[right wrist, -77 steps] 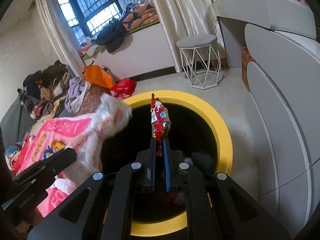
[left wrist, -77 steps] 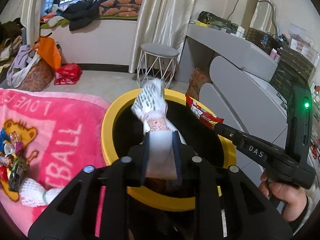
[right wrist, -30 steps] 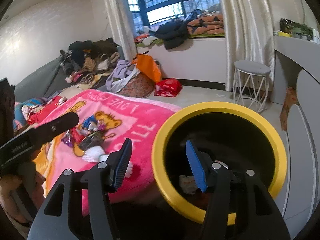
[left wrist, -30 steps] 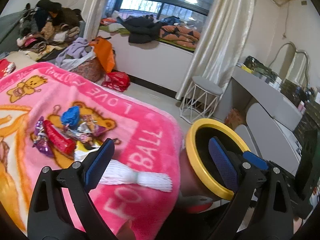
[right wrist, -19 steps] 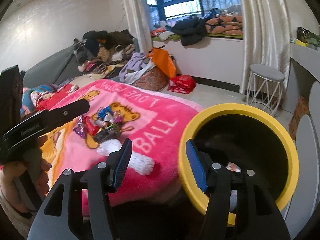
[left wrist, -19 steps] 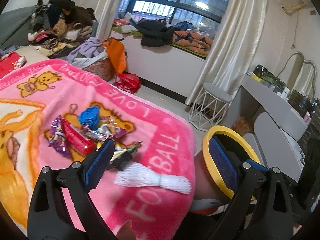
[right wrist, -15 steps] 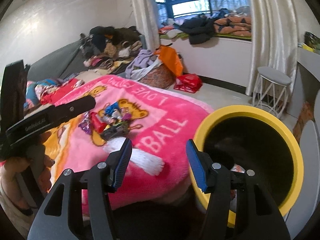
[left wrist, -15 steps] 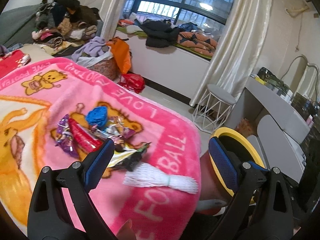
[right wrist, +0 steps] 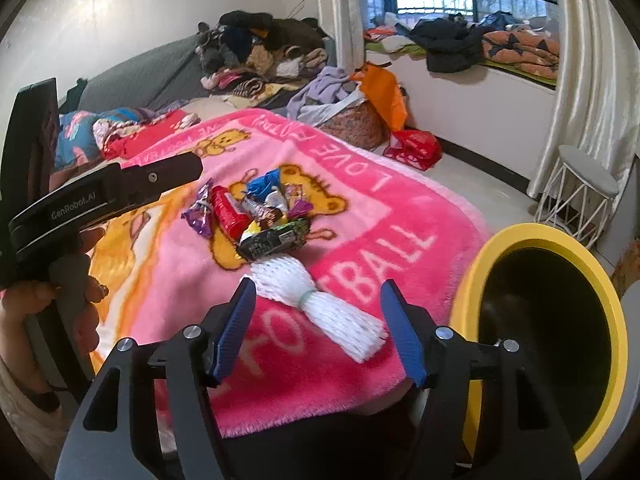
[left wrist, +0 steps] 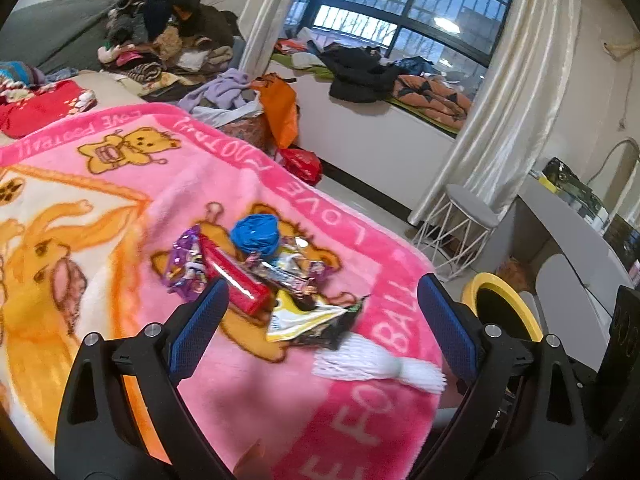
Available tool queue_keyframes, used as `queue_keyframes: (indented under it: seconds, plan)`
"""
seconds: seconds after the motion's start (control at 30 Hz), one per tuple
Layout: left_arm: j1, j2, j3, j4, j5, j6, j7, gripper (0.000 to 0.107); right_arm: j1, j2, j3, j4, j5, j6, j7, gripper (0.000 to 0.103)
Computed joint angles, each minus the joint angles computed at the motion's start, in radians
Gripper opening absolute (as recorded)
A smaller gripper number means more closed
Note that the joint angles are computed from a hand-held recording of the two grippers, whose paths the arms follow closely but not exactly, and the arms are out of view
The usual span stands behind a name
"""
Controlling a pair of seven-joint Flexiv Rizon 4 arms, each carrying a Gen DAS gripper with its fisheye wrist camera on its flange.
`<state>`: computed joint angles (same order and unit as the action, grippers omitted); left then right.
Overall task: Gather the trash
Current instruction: 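Return both open tools to the remaining trash on the blanket, then grasp the dark snack wrapper with the left tool while the right tool grasps the white foam net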
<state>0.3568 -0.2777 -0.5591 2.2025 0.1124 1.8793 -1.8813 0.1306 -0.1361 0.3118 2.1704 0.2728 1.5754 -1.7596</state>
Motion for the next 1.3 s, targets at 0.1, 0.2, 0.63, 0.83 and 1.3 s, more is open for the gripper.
queue_keyframes:
  seconds: [0.1, 0.2, 0.63, 0.83, 1.3]
  plan:
    - [-0.004, 0.0, 0.02, 0.003, -0.012, -0.006, -0.004, 0.087, 0.014, -0.012, -0.011, -0.01, -0.029, -0.029, 0.01, 0.063]
    - [0.015, -0.003, 0.015, 0.009, -0.018, -0.014, -0.003, 0.087, 0.025, -0.023, -0.023, -0.013, -0.057, -0.051, 0.018, 0.064]
    - [0.25, -0.117, -0.317, -0.001, -0.043, -0.148, 0.176, 0.046, 0.022, -0.101, -0.044, -0.104, -0.095, -0.225, 0.001, 0.064]
    - [0.202, -0.156, -0.304, -0.017, -0.112, -0.182, 0.261, 0.038, 0.03, -0.131, -0.054, -0.136, -0.114, -0.298, -0.024, 0.061]
    - [0.141, -0.188, -0.281, -0.015, -0.247, -0.196, 0.374, 0.011, 0.044, -0.139, -0.068, -0.102, -0.173, -0.263, 0.031, 0.037]
